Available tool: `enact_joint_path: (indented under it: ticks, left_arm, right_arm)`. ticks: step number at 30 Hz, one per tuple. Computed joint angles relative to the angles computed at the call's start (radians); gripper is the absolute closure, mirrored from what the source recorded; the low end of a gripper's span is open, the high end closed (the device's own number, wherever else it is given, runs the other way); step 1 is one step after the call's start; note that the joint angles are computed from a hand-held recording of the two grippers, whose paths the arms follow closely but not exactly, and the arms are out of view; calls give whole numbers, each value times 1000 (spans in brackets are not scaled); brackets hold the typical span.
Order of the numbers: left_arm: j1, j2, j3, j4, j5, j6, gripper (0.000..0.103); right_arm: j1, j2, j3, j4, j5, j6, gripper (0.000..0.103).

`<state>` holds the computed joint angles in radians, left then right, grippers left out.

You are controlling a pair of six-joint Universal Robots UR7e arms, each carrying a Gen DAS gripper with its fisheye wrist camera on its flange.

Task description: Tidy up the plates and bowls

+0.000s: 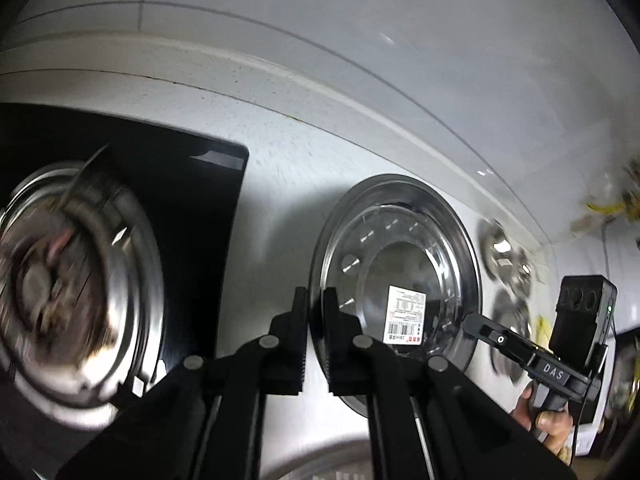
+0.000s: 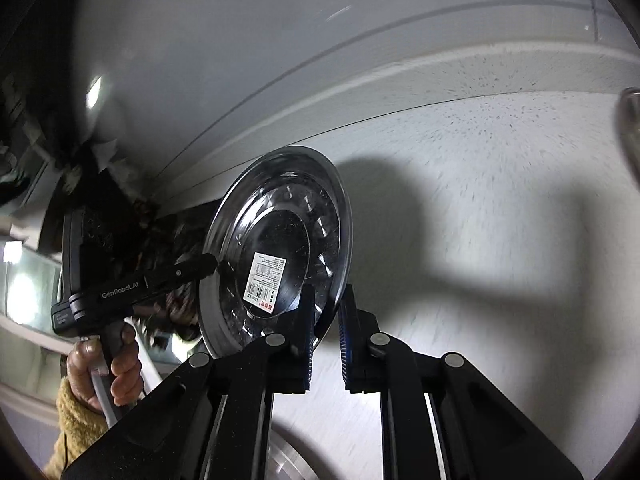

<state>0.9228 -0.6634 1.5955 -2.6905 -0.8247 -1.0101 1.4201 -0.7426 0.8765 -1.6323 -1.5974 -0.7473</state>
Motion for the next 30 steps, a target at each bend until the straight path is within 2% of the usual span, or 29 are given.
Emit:
enact_joint_path:
  ticks: [8,11,16,19,25,30]
  left_arm:
    - [-177,-69,237,-23,-9,-155,96]
    - [-216,-73,305,-45,-36,-214,96]
    - [-242,-44,381,-109,-103,-293,96]
    - [-247,-18,382,-94,-131,-313,96]
    - [-240,14,369,-88,-148,-308,95]
    - [-232,37,338,-72,-151,-309,95]
  right_arm:
    - [-63,-324,400,-34,-24,-80,93]
    - [-97,-392,495,-53,-59,-95,93]
    - [-146,-428,581,-84,-94,-65,93]
    - [-161,-430,608,-120,-123,-49,93]
    - [-150,-428,623,-129,-155,-9,93]
    - [-156,-429,616,-127,-174,-20,92]
